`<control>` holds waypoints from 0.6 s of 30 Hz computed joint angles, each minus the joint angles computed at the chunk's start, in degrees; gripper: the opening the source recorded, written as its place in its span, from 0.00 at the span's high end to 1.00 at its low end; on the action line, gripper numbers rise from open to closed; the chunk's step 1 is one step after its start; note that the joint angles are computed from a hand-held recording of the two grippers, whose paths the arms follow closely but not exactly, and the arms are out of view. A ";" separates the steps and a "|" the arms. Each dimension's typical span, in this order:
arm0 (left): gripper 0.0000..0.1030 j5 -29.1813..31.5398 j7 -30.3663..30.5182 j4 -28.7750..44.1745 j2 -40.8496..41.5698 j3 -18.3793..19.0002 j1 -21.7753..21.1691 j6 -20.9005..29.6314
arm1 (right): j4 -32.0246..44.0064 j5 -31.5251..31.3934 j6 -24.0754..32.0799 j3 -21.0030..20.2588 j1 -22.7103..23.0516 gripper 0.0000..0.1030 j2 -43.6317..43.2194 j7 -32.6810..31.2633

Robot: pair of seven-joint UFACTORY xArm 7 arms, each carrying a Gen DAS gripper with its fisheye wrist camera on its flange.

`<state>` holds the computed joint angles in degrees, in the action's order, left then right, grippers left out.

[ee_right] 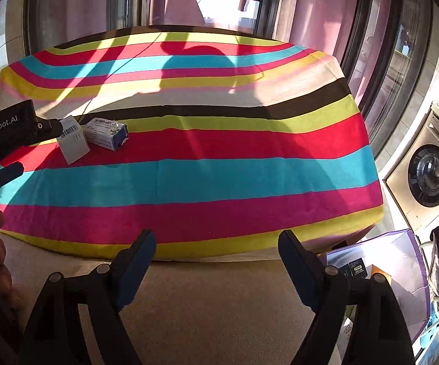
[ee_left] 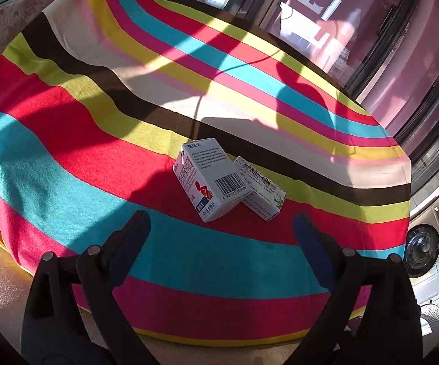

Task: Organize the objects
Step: 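Move both tools back over the table toward the last two boxes, then grasp the barcode white box with the left tool while the right grasps the Penciclovir cream box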

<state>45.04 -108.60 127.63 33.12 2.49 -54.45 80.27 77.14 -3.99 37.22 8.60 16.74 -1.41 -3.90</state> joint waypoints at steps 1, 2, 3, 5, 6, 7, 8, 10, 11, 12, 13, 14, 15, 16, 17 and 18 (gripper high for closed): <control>0.07 -0.55 0.52 2.24 1.45 0.22 0.51 1.17 | 0.20 0.18 0.13 -0.02 0.00 0.19 0.20 -0.03; 0.07 -1.43 1.24 4.60 2.95 0.50 1.03 2.44 | 0.40 0.49 0.30 -0.05 0.00 0.19 0.41 -0.10; 0.07 -2.59 1.97 7.07 4.50 0.84 1.54 3.84 | 0.57 0.93 0.48 -0.11 -0.03 0.19 0.58 -0.22; 0.07 -5.15 3.13 10.87 6.97 1.63 2.55 6.12 | 0.98 1.69 0.81 -0.22 -0.11 0.19 0.99 -0.22; 0.07 -6.25 3.52 11.63 7.57 1.97 2.98 6.56 | 1.14 2.10 0.93 -0.25 -0.14 0.19 1.16 -0.28; 0.07 -7.36 4.30 12.76 8.39 2.23 3.45 7.19 | 1.31 2.58 0.95 -0.29 -0.16 0.19 1.37 -0.40; 0.07 -8.24 5.28 13.15 8.77 2.43 3.89 7.28 | 1.53 2.93 0.99 -0.29 -0.15 0.19 1.60 -0.42; 0.07 -9.97 9.09 16.24 10.74 2.90 4.48 9.13 | 2.19 3.51 1.10 -0.25 -0.09 0.19 2.20 -0.56; 0.10 -10.54 10.43 15.47 10.37 3.04 4.64 8.84 | 2.71 3.69 1.23 -0.18 0.00 0.19 2.63 -0.63; 0.16 -10.71 10.82 12.30 8.65 2.99 4.74 6.93 | 3.14 3.70 1.26 -0.11 0.11 0.19 3.00 -0.60; 0.32 -11.07 11.48 11.10 7.93 2.74 4.96 6.32 | 3.67 3.63 1.23 -0.04 0.26 0.19 3.48 -0.52; 0.40 -11.21 11.81 10.17 7.28 2.65 4.95 6.46 | 4.20 3.44 1.19 0.05 0.44 0.19 3.94 -0.40; 0.44 -10.86 11.76 8.51 6.21 2.62 4.68 6.10 | 4.71 3.08 1.09 0.14 0.66 0.19 4.42 -0.20; 0.48 -10.38 11.67 6.45 4.89 2.41 4.43 5.44 | 5.30 2.54 0.94 0.24 0.94 0.19 5.00 0.09; 0.50 -9.74 11.22 3.42 3.02 2.08 4.29 4.18 | 5.98 2.10 0.88 0.32 1.22 0.19 5.59 0.29; 0.51 -9.01 10.63 0.32 1.07 1.57 4.26 2.65 | 6.73 1.72 0.80 0.40 1.51 0.19 6.24 0.48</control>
<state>36.03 -97.97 127.96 34.19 4.06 -50.19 82.92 83.88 -2.27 38.02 9.00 18.25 4.83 -3.42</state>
